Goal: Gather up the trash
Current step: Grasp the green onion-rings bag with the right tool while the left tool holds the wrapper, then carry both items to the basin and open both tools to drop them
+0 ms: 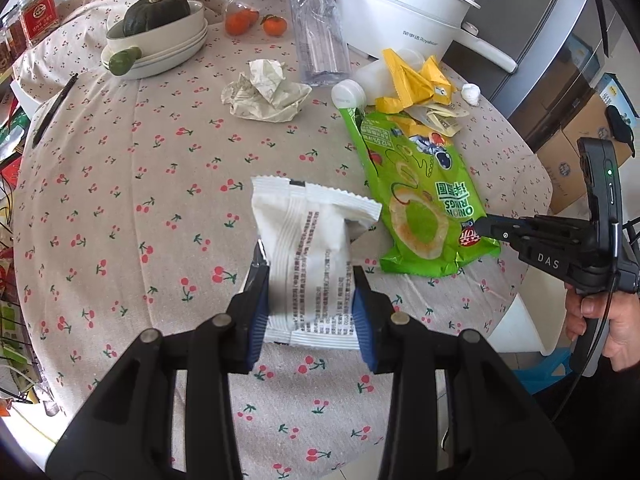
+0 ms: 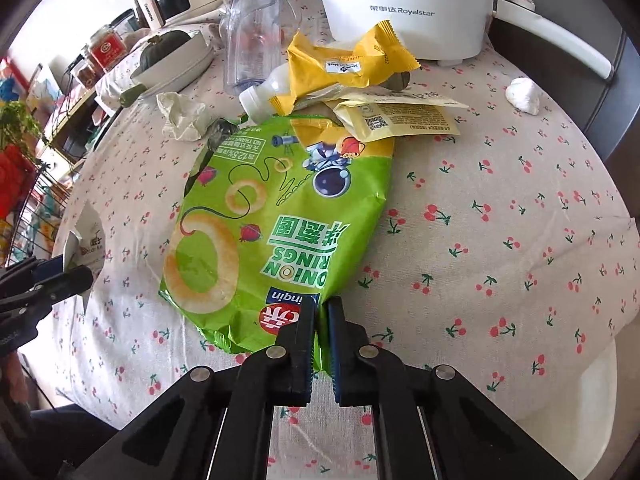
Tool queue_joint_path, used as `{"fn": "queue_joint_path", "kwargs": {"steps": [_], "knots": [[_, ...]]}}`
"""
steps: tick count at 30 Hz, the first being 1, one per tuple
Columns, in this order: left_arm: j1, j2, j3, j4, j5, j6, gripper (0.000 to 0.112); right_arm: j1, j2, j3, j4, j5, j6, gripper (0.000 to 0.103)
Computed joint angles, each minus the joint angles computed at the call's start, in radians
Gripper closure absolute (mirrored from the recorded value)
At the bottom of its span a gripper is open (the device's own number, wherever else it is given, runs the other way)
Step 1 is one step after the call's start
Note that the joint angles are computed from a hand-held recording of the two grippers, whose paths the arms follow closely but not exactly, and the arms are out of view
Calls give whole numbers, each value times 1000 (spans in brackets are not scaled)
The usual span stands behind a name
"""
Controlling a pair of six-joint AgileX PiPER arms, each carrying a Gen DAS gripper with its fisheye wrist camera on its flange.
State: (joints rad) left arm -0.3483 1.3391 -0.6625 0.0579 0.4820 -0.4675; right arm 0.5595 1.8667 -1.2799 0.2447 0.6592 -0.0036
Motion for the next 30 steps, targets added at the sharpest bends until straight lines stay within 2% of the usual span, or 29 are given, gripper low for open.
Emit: {"fn": "queue_joint_path", "kwargs": {"steps": [7, 15, 19, 26, 30], "knots": [[-29, -47, 17, 21, -1, -49, 72, -39, -170, 127, 48, -18, -84, 98], [-112, -54, 6, 88, -3, -146, 72, -171, -380, 272, 145, -5, -226, 99], [-162, -40, -15, 123, -5, -194, 72, -231, -441, 314, 164, -3, -252, 99], [-292, 26, -94, 194, -15, -295, 72, -424, -566, 371, 227, 69, -372, 99], [-379, 99, -171, 206, -33, -311, 72, -576, -631, 383, 248, 151, -437, 99]]}}
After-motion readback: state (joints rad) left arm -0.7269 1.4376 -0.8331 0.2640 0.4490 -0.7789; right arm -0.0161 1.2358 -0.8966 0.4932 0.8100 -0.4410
